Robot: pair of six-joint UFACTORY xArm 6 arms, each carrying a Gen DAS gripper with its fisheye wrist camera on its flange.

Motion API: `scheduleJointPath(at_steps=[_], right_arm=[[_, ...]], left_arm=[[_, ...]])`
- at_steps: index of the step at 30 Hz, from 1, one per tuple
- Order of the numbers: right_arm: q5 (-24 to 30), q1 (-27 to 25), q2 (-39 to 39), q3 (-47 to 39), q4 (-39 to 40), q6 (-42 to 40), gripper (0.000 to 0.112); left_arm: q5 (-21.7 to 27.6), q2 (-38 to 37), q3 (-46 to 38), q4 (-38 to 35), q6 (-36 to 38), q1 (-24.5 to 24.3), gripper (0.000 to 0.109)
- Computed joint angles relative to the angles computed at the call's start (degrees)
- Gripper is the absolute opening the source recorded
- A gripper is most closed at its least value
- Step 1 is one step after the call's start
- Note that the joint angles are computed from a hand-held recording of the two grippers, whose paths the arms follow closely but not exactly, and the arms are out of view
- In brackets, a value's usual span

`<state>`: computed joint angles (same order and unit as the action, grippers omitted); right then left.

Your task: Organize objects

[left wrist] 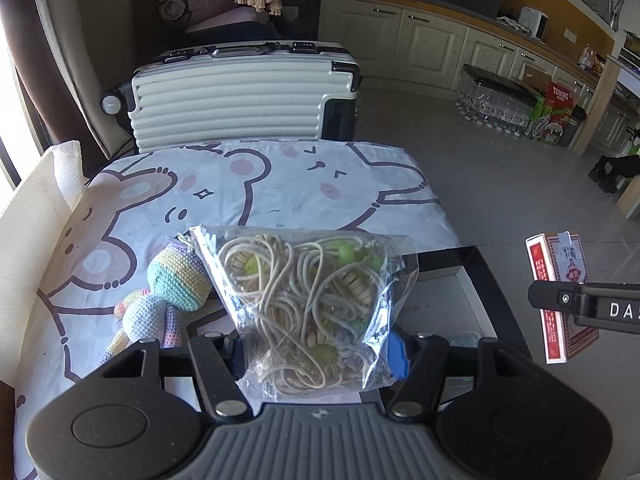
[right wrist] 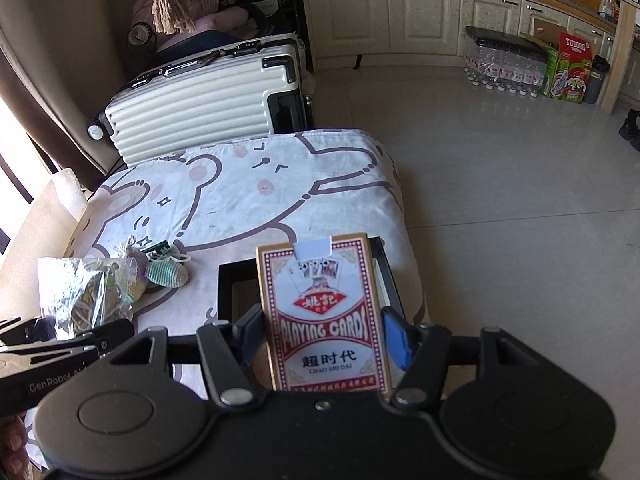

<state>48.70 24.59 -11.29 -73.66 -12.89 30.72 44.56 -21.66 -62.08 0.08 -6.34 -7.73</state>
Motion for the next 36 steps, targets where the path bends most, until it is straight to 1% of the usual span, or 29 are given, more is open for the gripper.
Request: scheduleJointPath(at_steps=[4,9,14,21,25,29,36], right_arm=[[-1.60,-0.52,-0.68,1.45,0.53,0.04,0.062],[-2.90,-1.61,-0.88,2.76,1.16,-0.44,0.062],[-4.40,-2.82,0.27,3.16,2.77,-1.16,0.062],[-6.99,-4.52,2.20,3.39,4.62,-2.28,0.062],[-8.70,-5.47,3.66,3.29,5.82,-3.03,0.062],[-9.31,-6.17,5.76,2.53,6.48,-3.55,0.062],[-9.62,-7.16,10.16,0.23,7.25,-4.06,0.062]], left_arm=[[-0.57,0.94,-0.53,-1.40,-0.46,-0.92,0.063],[-1.29,2.84,-1.53,-1.39,-1.54,-2.87,0.063],[-2.27,5.30,-2.77,-2.45,-2.45,-4.17,0.063],[-3.51,10.30,-5.08,-6.60,-2.81,-4.78,0.063],[-4.23,13.72,-6.76,-6.72,-3.28,-5.38,0.063],[-3.74,17.54,-9.01,-6.97,-4.06,-5.63,0.063],[-0.52,24.17,-13.54,-8.21,-6.19,-4.95,0.063]])
